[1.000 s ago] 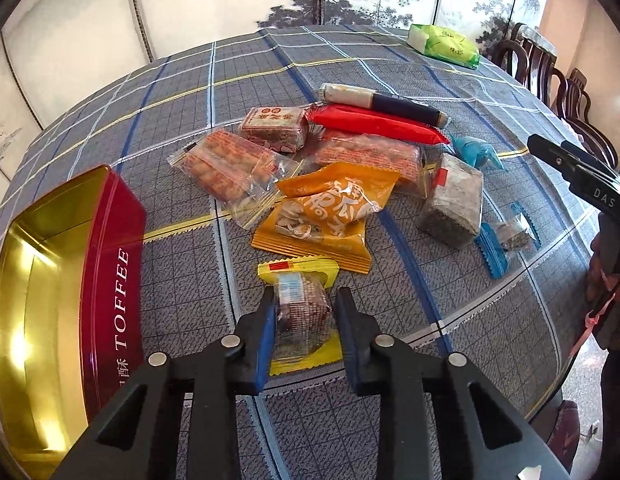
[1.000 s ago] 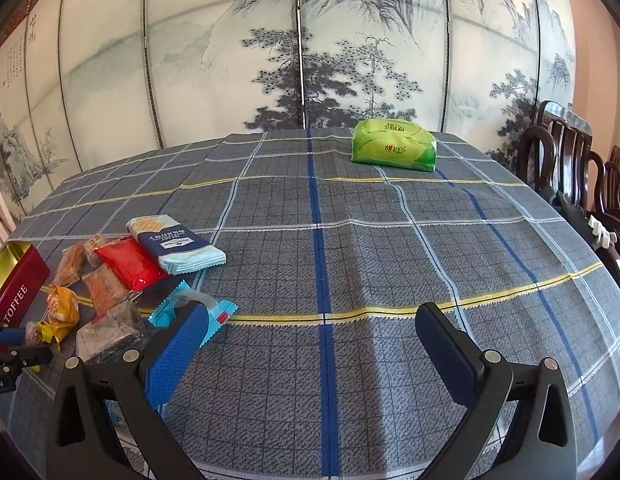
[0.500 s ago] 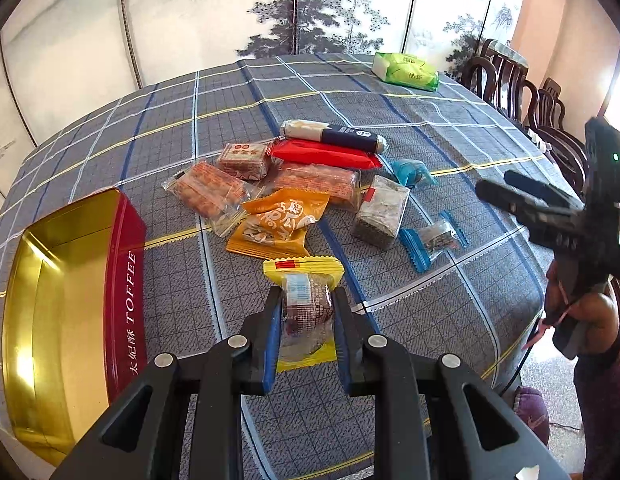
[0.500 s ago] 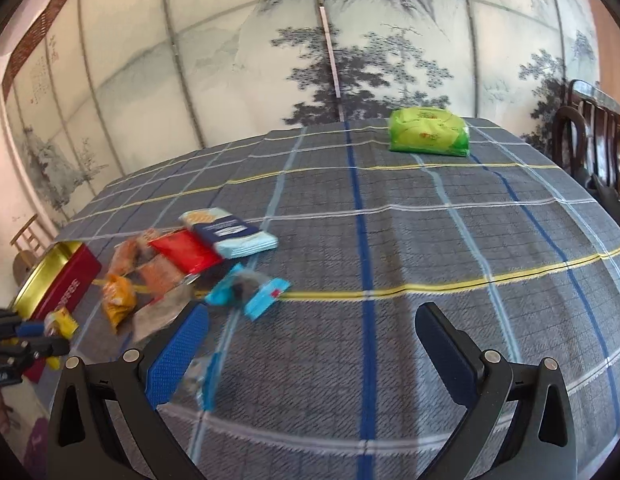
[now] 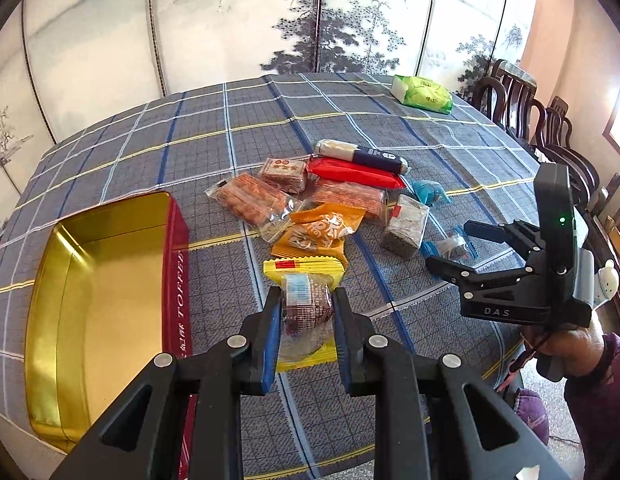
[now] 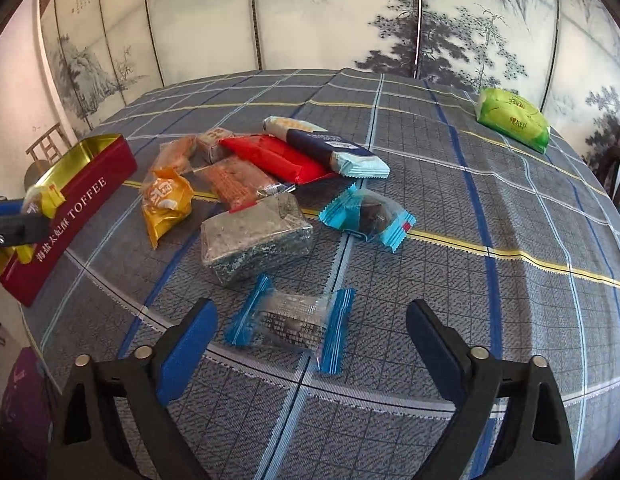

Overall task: Organize snacks
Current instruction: 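Drop the yellow cookie into the gold tin while the right gripper grasps blue candy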

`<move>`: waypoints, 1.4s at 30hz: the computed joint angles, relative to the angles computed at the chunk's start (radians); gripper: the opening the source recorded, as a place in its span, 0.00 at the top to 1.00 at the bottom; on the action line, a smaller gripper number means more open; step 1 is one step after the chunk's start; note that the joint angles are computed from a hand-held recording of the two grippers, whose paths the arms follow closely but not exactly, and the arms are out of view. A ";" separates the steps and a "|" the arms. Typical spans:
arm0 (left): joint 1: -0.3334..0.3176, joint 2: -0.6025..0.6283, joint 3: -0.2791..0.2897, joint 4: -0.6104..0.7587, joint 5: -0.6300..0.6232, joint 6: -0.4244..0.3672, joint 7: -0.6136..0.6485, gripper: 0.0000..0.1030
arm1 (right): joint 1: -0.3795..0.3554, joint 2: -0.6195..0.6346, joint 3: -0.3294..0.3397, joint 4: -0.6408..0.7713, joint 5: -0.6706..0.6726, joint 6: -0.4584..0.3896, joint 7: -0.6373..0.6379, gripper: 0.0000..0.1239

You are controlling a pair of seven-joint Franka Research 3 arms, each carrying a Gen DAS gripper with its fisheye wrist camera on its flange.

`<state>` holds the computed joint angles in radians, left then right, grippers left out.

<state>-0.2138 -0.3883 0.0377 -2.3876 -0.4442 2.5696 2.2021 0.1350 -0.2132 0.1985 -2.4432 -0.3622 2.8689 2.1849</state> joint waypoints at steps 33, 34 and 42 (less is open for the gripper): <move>0.245 0.261 -0.025 0.175 0.285 0.176 -0.143 0.78 | -0.125 -0.065 0.046 -0.041 -0.059 0.029 0.127 0.76; 0.253 0.275 -0.030 0.183 0.299 0.181 -0.147 0.78 | -0.126 -0.066 0.047 -0.041 -0.062 0.029 0.132 0.76; 0.308 0.364 -0.060 0.283 0.346 0.118 -0.173 0.76 | -0.121 -0.072 0.041 -0.039 -0.067 0.004 0.150 0.76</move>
<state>0.0938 -0.0246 -0.0222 -2.1050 -0.0981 2.6878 2.0289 0.0136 -0.2852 0.2398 -2.4823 -0.4290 2.8731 2.3346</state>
